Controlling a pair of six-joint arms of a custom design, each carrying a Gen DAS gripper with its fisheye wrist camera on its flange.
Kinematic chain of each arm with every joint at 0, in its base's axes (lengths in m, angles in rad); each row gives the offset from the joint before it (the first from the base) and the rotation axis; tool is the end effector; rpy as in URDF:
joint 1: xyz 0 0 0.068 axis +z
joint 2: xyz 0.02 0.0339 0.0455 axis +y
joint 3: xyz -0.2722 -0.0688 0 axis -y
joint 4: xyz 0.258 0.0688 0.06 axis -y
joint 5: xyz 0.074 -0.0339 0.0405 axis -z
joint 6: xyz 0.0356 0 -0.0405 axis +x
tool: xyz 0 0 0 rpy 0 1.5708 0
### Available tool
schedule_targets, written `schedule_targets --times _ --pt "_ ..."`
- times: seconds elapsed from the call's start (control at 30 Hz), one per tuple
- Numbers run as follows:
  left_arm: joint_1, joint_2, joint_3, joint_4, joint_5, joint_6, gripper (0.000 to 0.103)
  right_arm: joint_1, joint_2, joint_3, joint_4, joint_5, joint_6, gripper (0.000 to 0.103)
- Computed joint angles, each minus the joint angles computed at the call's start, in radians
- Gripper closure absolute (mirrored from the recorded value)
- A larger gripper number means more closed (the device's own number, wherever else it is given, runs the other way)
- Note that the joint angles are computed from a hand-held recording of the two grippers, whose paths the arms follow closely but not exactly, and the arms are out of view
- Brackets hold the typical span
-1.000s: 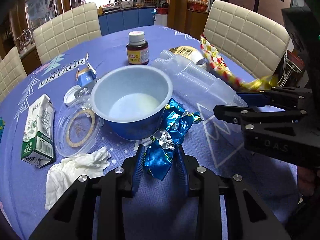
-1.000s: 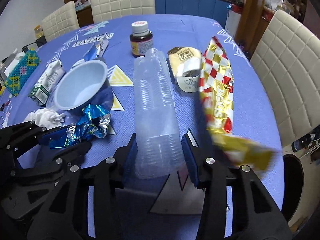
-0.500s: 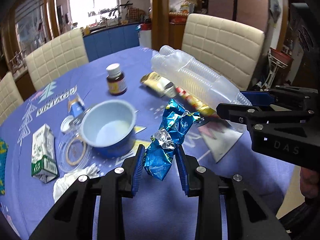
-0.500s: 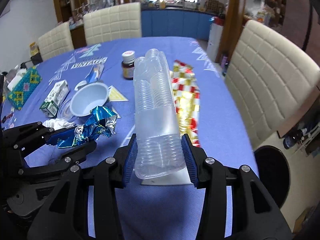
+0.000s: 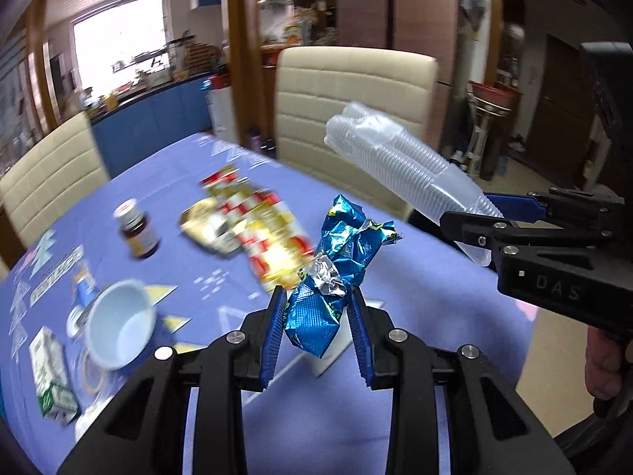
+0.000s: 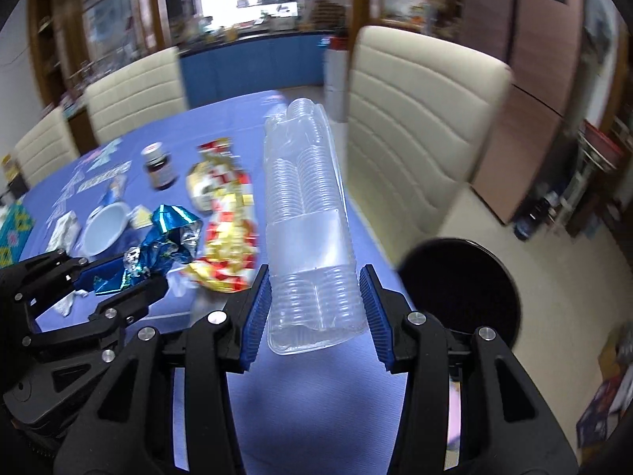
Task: Collect trash
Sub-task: 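Carry the blue foil wrapper and clear cup stack over the black bin, then open the right tool over the bin while the left tool releases the foil wrapper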
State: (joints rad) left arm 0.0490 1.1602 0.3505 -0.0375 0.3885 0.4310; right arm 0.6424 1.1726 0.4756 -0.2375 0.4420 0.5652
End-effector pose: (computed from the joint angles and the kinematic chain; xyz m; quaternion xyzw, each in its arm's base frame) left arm 0.2040 -0.0035 0.1375 0.2413 0.8880 -0.0928 0.3803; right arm 0.1804 0.1160 0.1594 0.0328 0.9287 0.0019 0.3694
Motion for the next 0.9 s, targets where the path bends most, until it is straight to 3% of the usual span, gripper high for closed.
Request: schedule_targets --times 0.2,0.37,0.73,0.9 --pt "-0.215 0.079 0.048 0.07 -0.054 -0.081 0.072 -0.129 -0.127 -0.058 -0.061 0.023 0.002 0.056" --pt "-0.343 0.196 0.105 0.143 -0.095 -0.119 0.072 -0.321 -0.193 -0.108 -0.025 -0.039 -0.084 0.056" --pt "-0.531 0.476 0.293 0.257 -0.148 -0.186 0.072 -0.646 -0.054 -0.133 0.181 -0.197 -0.218 0.054" --pt "-0.568 0.576 0.363 0.286 -0.15 -0.214 0.072 -0.744 0.022 -0.138 0.272 -0.235 -0.247 0.043"
